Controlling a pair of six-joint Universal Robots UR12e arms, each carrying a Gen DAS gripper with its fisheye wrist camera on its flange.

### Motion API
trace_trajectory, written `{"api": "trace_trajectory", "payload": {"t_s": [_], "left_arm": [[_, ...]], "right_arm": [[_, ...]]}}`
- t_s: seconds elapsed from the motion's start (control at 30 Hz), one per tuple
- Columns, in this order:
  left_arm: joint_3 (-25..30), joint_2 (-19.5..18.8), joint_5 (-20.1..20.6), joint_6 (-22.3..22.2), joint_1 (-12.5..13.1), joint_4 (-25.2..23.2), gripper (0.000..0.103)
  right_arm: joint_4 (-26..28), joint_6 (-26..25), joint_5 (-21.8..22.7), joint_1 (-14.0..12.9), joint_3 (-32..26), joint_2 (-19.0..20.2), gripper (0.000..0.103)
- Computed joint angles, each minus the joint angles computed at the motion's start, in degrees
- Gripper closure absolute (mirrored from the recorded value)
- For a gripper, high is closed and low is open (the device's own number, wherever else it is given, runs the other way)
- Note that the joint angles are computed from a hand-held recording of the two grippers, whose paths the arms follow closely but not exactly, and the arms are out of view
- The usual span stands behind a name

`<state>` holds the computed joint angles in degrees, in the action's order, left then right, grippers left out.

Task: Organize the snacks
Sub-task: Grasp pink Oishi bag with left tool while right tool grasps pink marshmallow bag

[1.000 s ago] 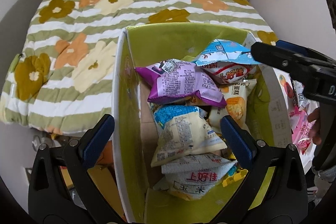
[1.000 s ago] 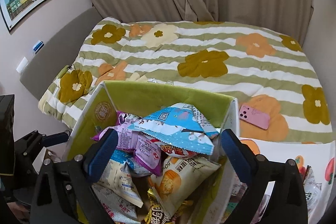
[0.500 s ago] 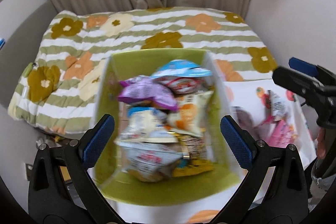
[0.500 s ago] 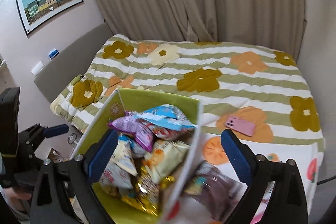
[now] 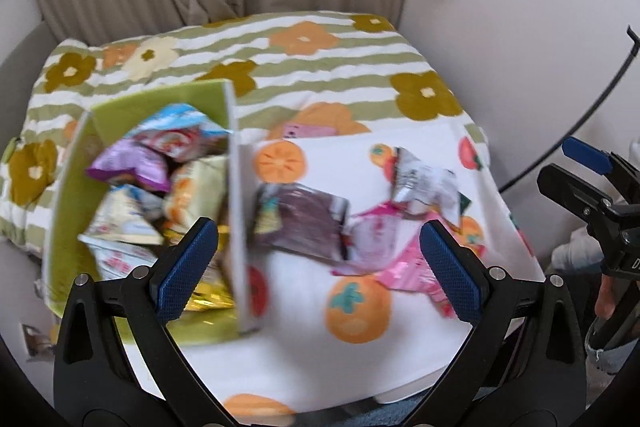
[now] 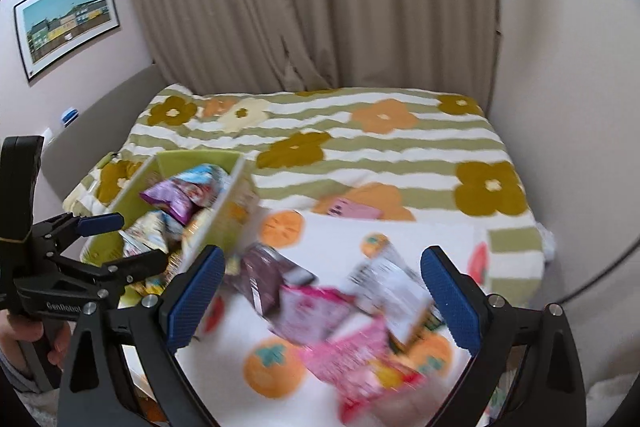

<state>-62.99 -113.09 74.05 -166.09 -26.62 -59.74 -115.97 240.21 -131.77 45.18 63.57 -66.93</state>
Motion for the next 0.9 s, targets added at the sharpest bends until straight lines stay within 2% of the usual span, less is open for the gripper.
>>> {"api": "trace_trajectory", "payload": {"t_s": [0.17, 0.37, 0.53, 0.77, 0.9], "left_arm": [[-2.6, 0.5, 0.7, -0.5, -2.1, 1.1, 0.003], [-4.1, -0.3, 0.7, 0.7, -3.3, 2.1, 0.003], [-2.9, -2.9, 1.2, 3.7, -4.2, 2.1, 0.003], [0.9, -7.5, 2.5, 8.7, -5.2, -0.1, 0.005], [3.0, -9.4, 2.2, 10.7, -5.6, -3.6, 0.009]], "right_arm": [[-1.7, 1.8, 1.2, 0.4, 6.9, -4.0, 0.005], [-6.6, -0.2, 3.8, 0.6, 12.9, -6.3, 0.005], [-10.1, -2.8, 6.9, 0.4, 15.3, -5.9, 0.005], [-9.2, -5.7, 10.9, -0.4, 16.0, -4.1, 0.005], [-9.7, -7.1, 12.9, -1.1, 16.2, -3.1, 0.005]]}}
